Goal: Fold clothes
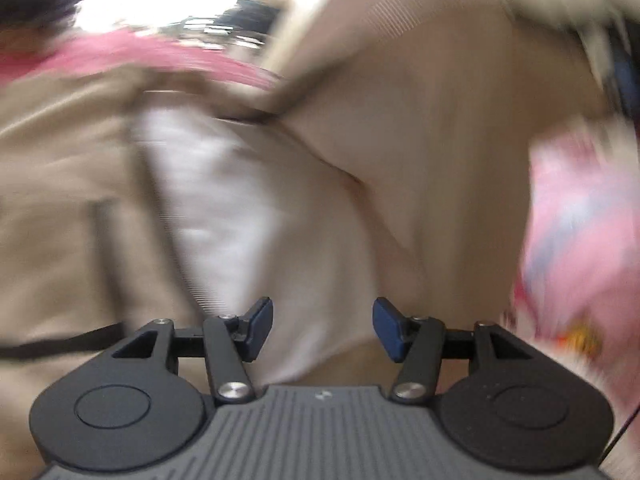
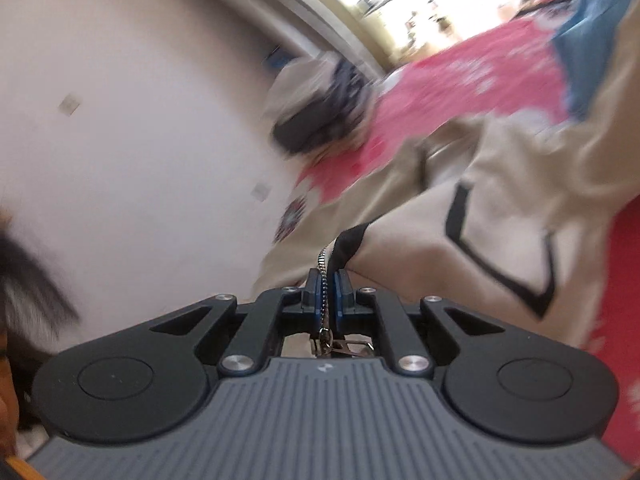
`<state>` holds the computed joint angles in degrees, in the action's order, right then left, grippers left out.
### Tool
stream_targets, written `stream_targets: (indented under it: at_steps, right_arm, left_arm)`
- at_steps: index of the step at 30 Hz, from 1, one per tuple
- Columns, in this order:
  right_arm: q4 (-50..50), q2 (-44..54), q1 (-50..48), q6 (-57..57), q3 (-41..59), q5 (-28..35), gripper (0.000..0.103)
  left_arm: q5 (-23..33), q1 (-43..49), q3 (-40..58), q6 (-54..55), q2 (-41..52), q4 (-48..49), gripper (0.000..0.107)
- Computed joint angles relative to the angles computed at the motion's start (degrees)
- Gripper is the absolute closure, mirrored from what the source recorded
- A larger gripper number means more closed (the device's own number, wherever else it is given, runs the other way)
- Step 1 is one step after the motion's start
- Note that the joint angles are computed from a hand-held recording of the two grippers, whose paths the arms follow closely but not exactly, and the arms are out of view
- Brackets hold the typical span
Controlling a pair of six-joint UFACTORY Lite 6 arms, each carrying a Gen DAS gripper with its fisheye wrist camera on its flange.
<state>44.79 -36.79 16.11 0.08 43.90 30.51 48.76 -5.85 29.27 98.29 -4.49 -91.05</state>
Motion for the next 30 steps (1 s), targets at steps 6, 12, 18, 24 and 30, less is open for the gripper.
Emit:
stream_targets:
  at_steps: [6,12,18,24,30]
  right_arm:
    - [-16.0,22.1,23.4,15.1,-1.4,-17.5,0.092]
    - [-2.1,32.3,21.7,8.1,-2.1,-15.1,0.086]
    - [-23.3,16.6,13.4,27.5,-2.1,-12.6,0.075]
    - [-59.3,35.8,10.3,42.0,20.2,-5.5,0.074]
    - [-81.3,70.5,8.4,46.0,52.3,-0.8,0.074]
  left_arm:
    - [15.9,21.7,8.6,-15.1,14.1,11.3,0.048]
    - [13.2,18.1,10.8,-12.7,18.5,11.4,0.048]
    - [3.9,7.1,8.3,-7.9,15.1,7.5,0.056]
    - [1.1,4.9,4.5,0.4,13.5,-0.8,0.084]
    - [6.5,3.1,0.7,11.7,9.7,-2.9,0.09]
